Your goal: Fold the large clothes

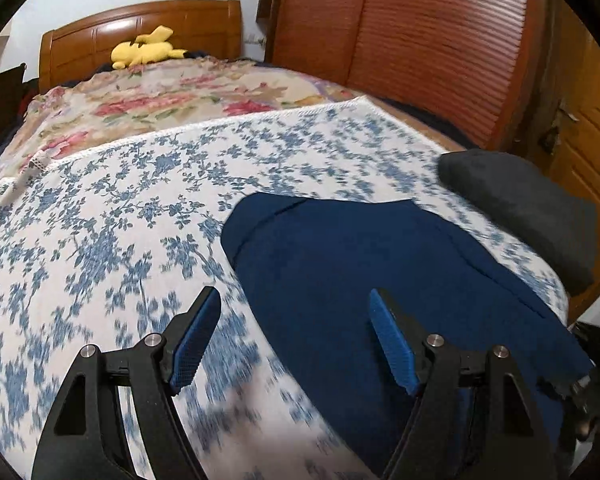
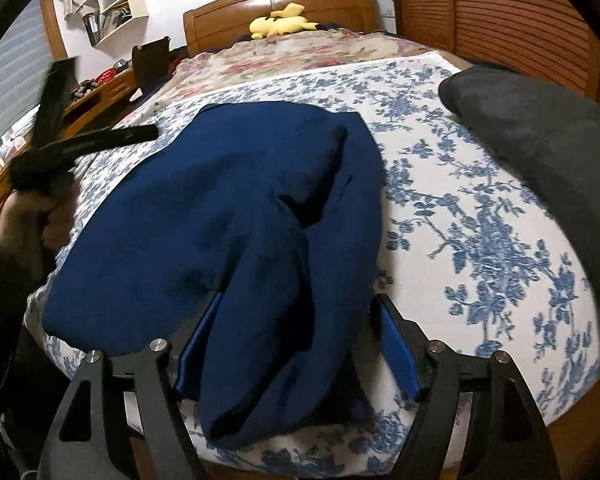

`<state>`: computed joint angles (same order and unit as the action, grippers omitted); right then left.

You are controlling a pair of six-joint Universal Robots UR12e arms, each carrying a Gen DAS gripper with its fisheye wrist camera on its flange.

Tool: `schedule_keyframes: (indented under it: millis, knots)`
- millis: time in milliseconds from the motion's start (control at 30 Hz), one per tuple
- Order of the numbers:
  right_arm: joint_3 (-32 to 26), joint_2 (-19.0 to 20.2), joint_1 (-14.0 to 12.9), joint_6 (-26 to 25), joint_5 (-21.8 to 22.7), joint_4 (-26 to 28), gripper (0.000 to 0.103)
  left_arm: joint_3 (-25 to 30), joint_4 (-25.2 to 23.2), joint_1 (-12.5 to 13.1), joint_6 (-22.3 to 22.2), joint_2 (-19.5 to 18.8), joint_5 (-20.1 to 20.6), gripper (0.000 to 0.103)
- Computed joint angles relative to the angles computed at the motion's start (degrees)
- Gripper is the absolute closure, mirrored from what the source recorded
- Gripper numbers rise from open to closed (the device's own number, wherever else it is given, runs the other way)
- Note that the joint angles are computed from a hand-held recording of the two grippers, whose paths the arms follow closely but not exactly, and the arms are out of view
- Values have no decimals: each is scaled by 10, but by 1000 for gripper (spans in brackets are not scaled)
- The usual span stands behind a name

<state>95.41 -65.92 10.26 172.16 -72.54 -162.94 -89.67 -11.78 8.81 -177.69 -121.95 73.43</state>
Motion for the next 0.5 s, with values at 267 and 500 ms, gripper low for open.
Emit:
schedule_keyframes:
  millis: [267, 500]
  knots:
    - [1, 8, -6, 3, 27, -12, 26, 62, -81, 11, -49, -40, -37, 26]
    - [2, 9, -8, 14, 44, -7, 26, 86, -135, 25, -90, -59, -130, 48]
